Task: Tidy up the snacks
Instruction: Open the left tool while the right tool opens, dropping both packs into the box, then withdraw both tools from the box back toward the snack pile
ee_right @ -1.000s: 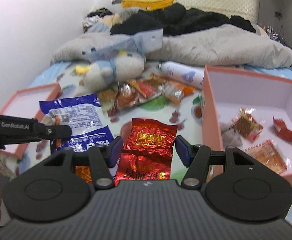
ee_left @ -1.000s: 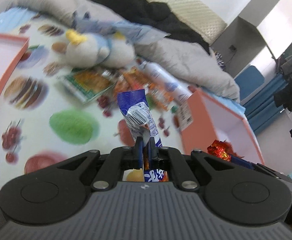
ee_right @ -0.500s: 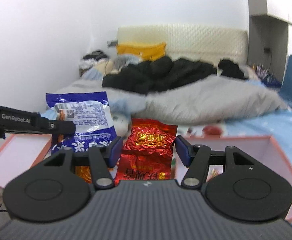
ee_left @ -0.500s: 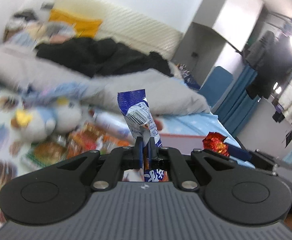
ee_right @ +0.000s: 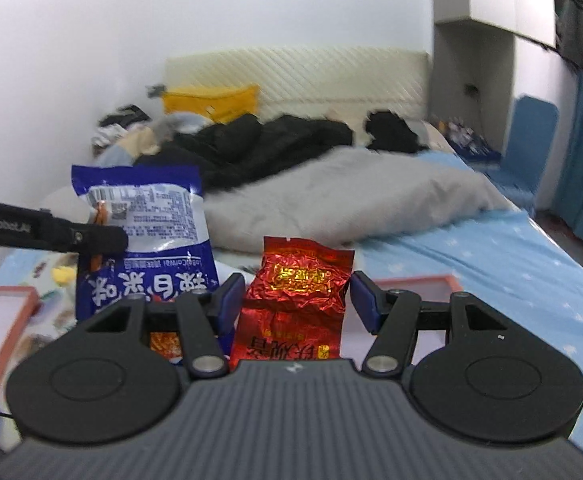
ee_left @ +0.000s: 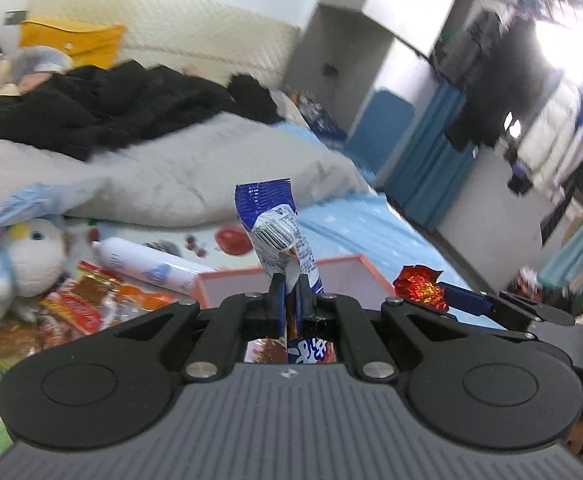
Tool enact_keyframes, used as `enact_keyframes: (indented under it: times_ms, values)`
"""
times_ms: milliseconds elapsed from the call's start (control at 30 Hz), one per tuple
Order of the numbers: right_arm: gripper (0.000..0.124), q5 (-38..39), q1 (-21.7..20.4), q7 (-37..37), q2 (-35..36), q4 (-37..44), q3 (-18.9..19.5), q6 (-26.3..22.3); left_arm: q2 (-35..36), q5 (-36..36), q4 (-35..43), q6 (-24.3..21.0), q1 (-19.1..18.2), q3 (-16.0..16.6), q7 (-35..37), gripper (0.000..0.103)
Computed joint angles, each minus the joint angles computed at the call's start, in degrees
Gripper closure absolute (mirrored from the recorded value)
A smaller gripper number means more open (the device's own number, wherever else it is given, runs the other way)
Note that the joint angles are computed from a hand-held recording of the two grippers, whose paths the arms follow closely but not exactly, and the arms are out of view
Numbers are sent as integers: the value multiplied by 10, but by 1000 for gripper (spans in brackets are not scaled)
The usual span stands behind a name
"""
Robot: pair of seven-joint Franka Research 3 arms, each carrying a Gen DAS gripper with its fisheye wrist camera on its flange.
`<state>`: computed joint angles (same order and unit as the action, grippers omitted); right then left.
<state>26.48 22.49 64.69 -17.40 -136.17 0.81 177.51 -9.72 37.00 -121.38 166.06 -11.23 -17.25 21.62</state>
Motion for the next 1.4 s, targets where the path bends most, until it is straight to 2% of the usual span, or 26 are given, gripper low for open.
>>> enact_keyframes:
  times_ms: [233, 400, 600, 633, 667, 700, 767, 933, 1133, 1300, 1400]
  values:
    - [63, -58, -78, 57, 56, 35, 16, -84, 140, -115, 117, -49, -46, 16, 138, 97]
    - [63, -78, -92, 62, 90, 38, 13, -105, 211, -189, 179, -96, -62, 17, 209, 97]
    - [61, -81, -101, 78, 109, 38, 11, -119, 246, -238, 212, -137, -68, 23, 228, 95]
    - [62, -67, -99, 66, 115, 45, 6, -125, 249, -241, 217, -146, -69, 24, 233, 92]
    - [62, -54, -97, 55, 115, 44, 4, -127, 252, -243, 220, -153, -70, 25, 236, 83]
    - [59, -40, -95, 44, 114, 43, 2, -129, 254, -245, 224, -158, -71, 25, 237, 65]
    - [51, -16, -92, 29, 113, 42, 0, -128, 251, -222, 219, -152, -81, 38, 212, 55]
    - [50, 14, -89, 5, 99, 35, 0, -121, 232, -199, 206, -143, -84, 39, 201, 55]
    - [50, 48, -75, -26, 74, 30, -4, -96, 194, -118, 180, -122, -97, 51, 149, 55]
    - [50, 108, -37, -81, 37, 17, -21, -60, 142, -10, 127, -90, -99, 58, 41, 55]
    - [50, 163, 1, -126, 15, 9, -42, -44, 109, 40, 93, -89, -89, 47, -6, 55]
